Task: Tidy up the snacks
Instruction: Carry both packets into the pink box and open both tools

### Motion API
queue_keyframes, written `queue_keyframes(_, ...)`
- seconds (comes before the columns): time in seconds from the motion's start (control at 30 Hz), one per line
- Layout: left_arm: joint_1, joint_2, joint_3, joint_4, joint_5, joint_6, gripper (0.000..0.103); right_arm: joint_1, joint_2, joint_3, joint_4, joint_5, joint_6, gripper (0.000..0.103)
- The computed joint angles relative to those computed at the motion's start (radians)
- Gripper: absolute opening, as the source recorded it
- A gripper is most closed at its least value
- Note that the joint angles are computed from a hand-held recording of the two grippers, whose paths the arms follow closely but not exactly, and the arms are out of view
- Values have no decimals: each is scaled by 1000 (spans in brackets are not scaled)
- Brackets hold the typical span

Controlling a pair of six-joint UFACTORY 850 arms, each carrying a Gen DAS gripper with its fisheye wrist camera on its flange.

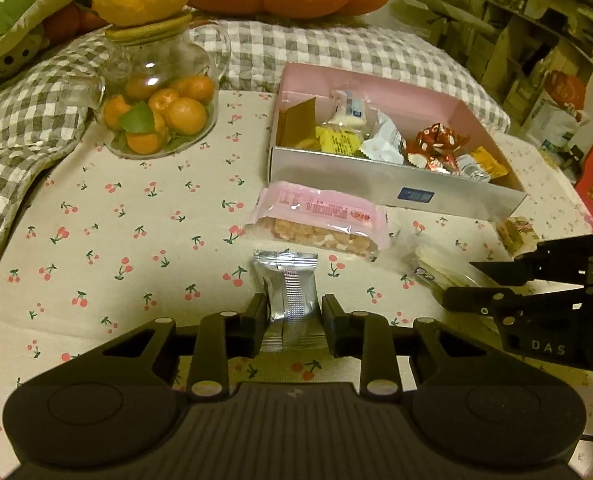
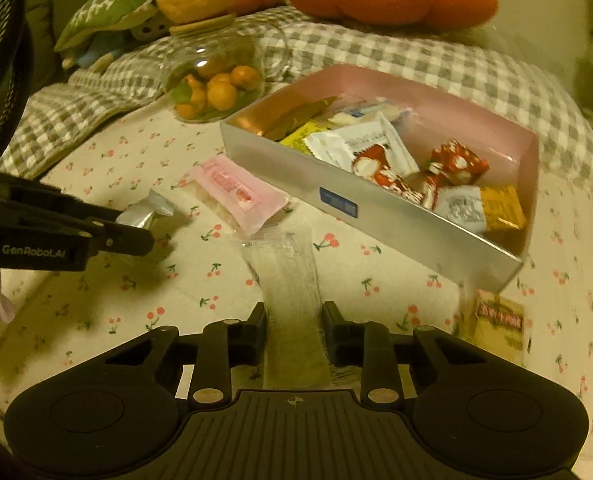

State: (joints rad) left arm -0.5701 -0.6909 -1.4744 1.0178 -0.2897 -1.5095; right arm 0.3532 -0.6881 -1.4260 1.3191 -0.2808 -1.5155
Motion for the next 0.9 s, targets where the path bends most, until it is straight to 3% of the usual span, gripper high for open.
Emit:
queue_keyframes(0.33, -3, 25, 9, 71, -5, -97, 26, -41, 56, 36, 134, -72, -7, 27)
queue_keyframes(0.9, -29, -28, -112, 187, 1, -306, 26, -107, 41, -15, 384, -57, -27, 27)
